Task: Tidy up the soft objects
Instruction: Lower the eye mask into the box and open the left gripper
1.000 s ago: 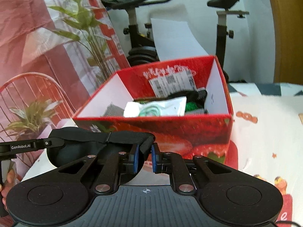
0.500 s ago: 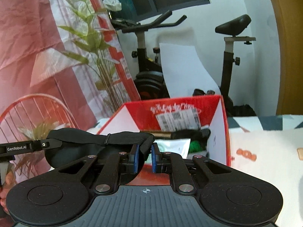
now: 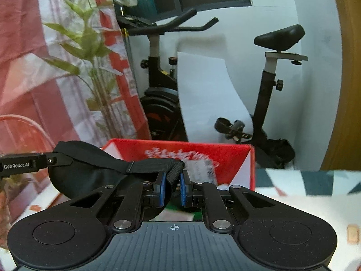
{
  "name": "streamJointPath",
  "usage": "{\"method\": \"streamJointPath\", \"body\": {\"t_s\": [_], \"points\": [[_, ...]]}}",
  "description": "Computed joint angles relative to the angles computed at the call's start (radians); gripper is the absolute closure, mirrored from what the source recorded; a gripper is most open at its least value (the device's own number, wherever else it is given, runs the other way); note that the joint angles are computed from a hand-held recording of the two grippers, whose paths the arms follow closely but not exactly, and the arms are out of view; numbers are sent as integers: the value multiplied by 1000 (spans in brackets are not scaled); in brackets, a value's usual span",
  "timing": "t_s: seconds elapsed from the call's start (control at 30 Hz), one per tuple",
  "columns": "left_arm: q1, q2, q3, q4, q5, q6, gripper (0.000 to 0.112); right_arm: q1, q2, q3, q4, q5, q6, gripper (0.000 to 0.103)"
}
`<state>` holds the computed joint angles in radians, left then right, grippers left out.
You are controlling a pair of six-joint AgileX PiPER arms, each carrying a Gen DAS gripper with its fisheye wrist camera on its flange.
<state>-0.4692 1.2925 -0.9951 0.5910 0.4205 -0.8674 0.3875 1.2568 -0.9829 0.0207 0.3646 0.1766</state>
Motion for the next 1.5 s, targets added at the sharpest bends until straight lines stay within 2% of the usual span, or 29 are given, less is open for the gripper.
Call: {"method": "streamJointPath", "body": {"t_s": [0.17, 0.37, 0.67, 0.9, 1.3, 1.5], "points": [[57, 219, -195, -231, 69, 218, 100, -29, 155, -112, -21, 17, -27, 91], [69, 345, -311, -345, 153, 361, 100, -21, 269, -185, -79, 61, -11, 92], [109, 383, -332, -496, 184, 532, 100, -16, 364, -298, -37, 197, -62, 92], [127, 417, -368, -568, 215, 569, 100, -26, 393, -334, -8, 251, -86, 92], [110, 427, -366, -522, 219, 522, 99, -29, 420, -360, -6, 299, -91, 91], [130, 414, -336, -585, 183, 560, 96, -45, 428, -362, 5, 311, -63, 92]]}}
